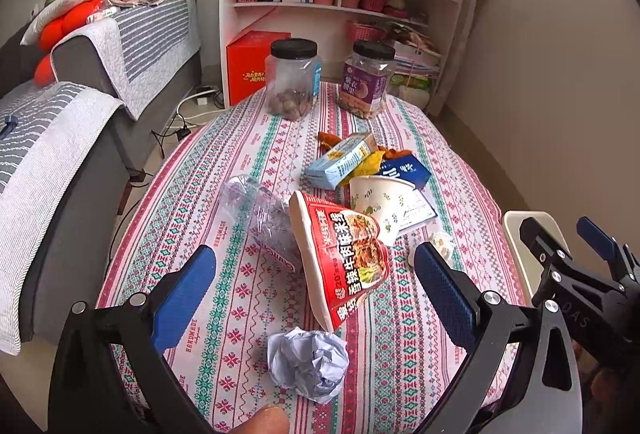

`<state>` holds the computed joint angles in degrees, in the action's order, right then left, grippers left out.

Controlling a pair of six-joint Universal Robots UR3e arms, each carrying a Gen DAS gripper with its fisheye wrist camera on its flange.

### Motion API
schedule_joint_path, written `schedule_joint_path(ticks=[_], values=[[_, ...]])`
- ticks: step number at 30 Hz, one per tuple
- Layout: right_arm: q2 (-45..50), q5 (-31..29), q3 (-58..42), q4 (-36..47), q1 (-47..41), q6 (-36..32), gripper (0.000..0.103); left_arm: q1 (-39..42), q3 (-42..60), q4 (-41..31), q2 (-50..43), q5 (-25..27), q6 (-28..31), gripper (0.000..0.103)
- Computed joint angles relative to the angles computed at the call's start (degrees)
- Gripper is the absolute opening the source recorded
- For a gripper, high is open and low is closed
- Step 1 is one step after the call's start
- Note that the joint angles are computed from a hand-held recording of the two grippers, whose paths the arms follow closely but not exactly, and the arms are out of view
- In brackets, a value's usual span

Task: Collect trash
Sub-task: 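Grasp the blue paper ball with left gripper while right gripper grasps red noodle cup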

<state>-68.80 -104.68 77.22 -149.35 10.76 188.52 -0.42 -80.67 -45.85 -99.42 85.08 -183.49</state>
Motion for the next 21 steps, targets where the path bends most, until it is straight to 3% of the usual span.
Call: schedule_joint_path(ticks=[6,11,18,19,21], values=[[1.1,0.7,-3.4,8.1,-1.8,2.6,0.096,0.7,1.3,-14.1,-0.7,-3.4,4.9,0.096],[2.4,2.6,-5.7,12.3,-2.6,3.9,0.096,-0.7,1.4,-18.5,-3.6,-0.8,5.5,0.096],[5.3,3.0,-9.4,16.0,-1.2,2.8,0.096,0.2,5.8,-25.6,-10.4,-3.1,3.2,0.096],[5.7,3.5,-10.1,16.7,-1.3,2.9,0.096,0.3,6.0,-25.8,-10.9,-3.1,3.0,0.092],[6.7,4.7,-11.8,18.4,-1.4,3.2,0.096,0.6,6.4,-26.6,-11.9,-3.4,3.9,0.071]])
